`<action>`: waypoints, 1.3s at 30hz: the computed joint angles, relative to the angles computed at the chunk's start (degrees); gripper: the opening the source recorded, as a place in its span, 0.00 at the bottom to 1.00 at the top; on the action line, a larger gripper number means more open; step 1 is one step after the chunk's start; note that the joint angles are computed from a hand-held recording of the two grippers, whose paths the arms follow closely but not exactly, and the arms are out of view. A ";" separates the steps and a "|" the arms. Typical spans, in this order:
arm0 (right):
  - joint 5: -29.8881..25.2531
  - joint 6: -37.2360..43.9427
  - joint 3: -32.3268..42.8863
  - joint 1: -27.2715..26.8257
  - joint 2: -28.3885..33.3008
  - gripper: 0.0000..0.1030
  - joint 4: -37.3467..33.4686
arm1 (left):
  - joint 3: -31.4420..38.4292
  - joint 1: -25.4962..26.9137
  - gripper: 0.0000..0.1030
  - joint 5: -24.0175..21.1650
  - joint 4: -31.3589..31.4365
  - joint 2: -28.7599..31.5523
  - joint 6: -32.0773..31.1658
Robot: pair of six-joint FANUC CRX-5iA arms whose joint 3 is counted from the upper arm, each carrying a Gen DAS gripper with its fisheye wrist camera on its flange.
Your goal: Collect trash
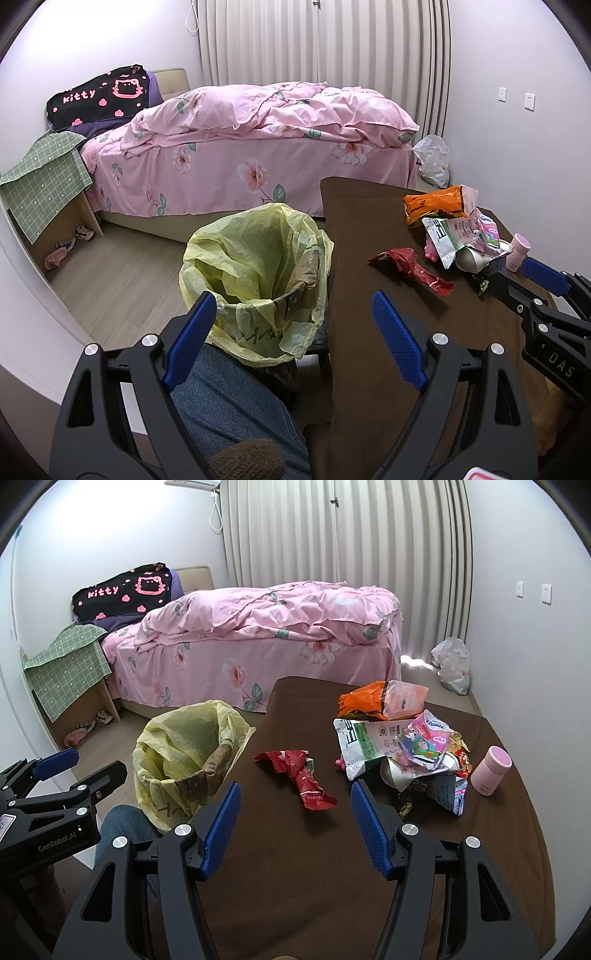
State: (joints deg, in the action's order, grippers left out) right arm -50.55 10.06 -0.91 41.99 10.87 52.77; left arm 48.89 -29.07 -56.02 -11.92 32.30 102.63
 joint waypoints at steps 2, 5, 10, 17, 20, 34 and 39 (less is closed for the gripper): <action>-0.03 0.01 0.03 0.02 0.02 0.57 0.03 | -0.03 0.01 0.80 0.00 -0.01 -0.02 -0.04; -0.04 0.08 0.04 0.03 0.03 0.57 -0.01 | -0.07 0.05 0.80 -0.01 0.03 -0.04 0.00; 0.02 0.06 0.02 0.02 0.04 0.57 -0.01 | -0.16 0.06 0.80 0.06 0.04 -0.08 -0.07; -0.08 0.00 0.04 0.05 0.07 0.57 0.02 | -0.11 0.11 0.80 -0.01 0.14 -0.06 -0.10; -0.06 0.05 0.05 0.04 0.09 0.57 0.02 | -0.64 0.23 0.80 0.33 0.17 -0.28 -0.08; -0.28 0.21 0.20 0.02 0.18 0.57 0.00 | -0.98 0.52 0.80 0.52 0.90 -0.24 -0.37; -1.18 -0.65 -1.69 -0.36 -0.56 0.57 1.27 | -1.86 0.99 0.80 1.32 1.98 -0.05 -1.27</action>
